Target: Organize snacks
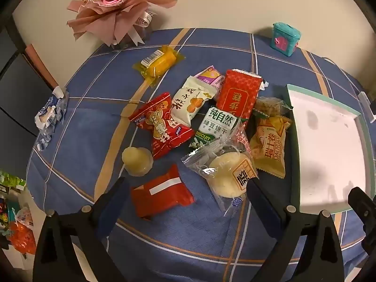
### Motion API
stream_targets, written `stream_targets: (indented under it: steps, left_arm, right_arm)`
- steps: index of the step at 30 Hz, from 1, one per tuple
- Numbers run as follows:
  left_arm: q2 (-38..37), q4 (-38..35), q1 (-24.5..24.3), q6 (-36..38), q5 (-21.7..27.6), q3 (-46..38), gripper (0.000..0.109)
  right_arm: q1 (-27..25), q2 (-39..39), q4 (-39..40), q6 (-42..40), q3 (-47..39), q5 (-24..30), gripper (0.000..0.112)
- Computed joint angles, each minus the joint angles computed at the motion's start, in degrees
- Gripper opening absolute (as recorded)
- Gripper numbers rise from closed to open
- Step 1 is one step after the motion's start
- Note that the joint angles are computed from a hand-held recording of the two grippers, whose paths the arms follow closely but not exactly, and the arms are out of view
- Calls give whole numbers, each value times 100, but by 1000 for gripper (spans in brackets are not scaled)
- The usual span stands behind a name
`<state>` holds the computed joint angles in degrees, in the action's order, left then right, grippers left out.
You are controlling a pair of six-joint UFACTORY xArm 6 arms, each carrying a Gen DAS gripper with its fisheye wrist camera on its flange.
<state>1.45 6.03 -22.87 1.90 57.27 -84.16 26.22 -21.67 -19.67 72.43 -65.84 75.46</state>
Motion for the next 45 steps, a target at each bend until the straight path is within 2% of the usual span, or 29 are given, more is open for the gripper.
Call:
stream_targets:
  steps: [7,11,15,45]
  left_arm:
    - [-28,172,-44,-134,-38,15,99]
    - [-57,316,-143,-282,-33,38,99]
    - [-33,29,-9,-142,-7,6,99]
    - [29,-20,25,-228,27,-26,100]
  right_arm:
    - [-58,-15,49,-33,70,-92,103]
    - [27,6,-45,-32,-29,49,103]
    - [24,67,-38,-69,-77,78,103]
    - [47,144,-31,-148,-79,107,103]
